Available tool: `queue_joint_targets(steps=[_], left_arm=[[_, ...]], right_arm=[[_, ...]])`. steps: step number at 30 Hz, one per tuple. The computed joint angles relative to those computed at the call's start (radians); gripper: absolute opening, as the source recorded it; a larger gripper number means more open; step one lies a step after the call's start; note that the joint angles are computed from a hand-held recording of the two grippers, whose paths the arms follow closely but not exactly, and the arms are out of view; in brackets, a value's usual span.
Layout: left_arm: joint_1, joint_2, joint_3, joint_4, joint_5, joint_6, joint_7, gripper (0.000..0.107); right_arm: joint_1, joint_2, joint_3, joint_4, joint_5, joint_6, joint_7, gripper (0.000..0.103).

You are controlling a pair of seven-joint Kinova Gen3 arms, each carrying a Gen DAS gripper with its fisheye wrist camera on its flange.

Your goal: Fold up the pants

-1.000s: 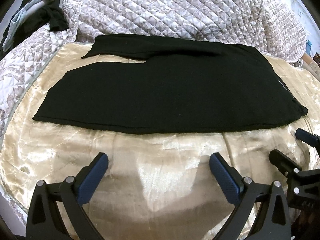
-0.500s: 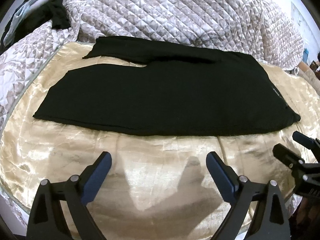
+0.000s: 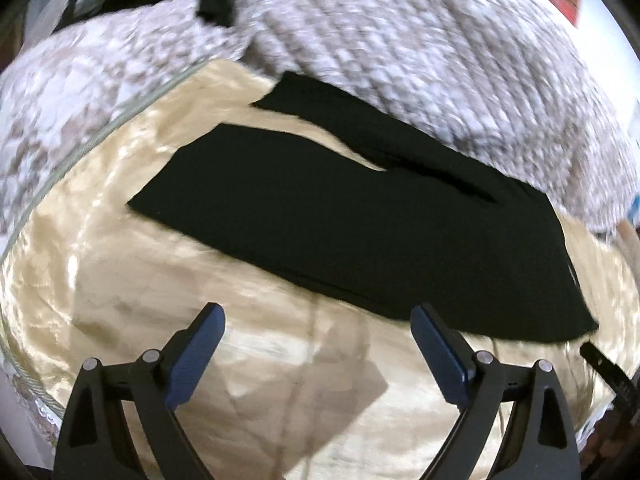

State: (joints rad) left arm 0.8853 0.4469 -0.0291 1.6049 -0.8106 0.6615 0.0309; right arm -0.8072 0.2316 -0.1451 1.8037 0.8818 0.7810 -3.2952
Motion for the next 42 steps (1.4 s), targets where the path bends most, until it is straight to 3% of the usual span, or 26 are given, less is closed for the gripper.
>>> queue_joint_targets(steps=[5,12,14,17,19,21,25,28,30,33,38,42], left_arm=[[-0.037,-0.002,-0.02,0.03,0.031,-0.079,0.05,0.095],[-0.033,0.036,-0.068,-0.009,0.027,-0.099,0.065,0.095],[-0.037,0.043,-0.084,-0.014,0.026,-0.117,0.074,0.095],[-0.037,0.052,-0.111,-0.018,0.026,-0.143,0.093,0.093],[-0.031,0.062,-0.123,-0.033,0.028,-0.122,0.096,0.084],[-0.028,0.068,-0.132,-0.041,0.029,-0.105,0.107,0.07],[-0.036,0.071,-0.137,-0.042,0.03,-0.093,0.133,0.053],[-0.051,0.078,-0.134,-0.053,0.037,-0.077,0.136,0.032],[-0.065,0.082,-0.132,-0.059,0.048,-0.063,0.139,0.011],[-0.075,0.076,-0.133,-0.048,0.05,-0.074,0.151,0.005],[-0.048,0.042,-0.141,-0.026,0.013,-0.065,0.189,0.004],[-0.014,-0.029,-0.131,0.037,-0.058,-0.047,0.256,0.004]], right_arm=[[0.058,-0.034,0.024,0.049,-0.023,-0.118,-0.07,0.092],[0.109,-0.042,0.059,0.084,0.017,-0.246,-0.16,0.091],[0.123,-0.046,0.082,0.104,0.057,-0.3,-0.227,0.088],[0.144,-0.047,0.106,0.122,0.093,-0.346,-0.306,0.073],[0.155,-0.047,0.118,0.129,0.109,-0.353,-0.352,0.057],[0.163,-0.05,0.121,0.136,0.123,-0.354,-0.384,0.047],[0.175,-0.045,0.112,0.138,0.129,-0.334,-0.408,0.03],[0.19,-0.044,0.109,0.142,0.134,-0.348,-0.414,0.028],[0.199,-0.039,0.103,0.13,0.108,-0.34,-0.382,0.024],[0.204,-0.035,0.101,0.116,0.075,-0.333,-0.337,0.018],[0.198,-0.07,0.114,0.134,0.091,-0.362,-0.344,0.014],[0.212,-0.126,0.078,0.156,0.09,-0.356,-0.349,0.013]])
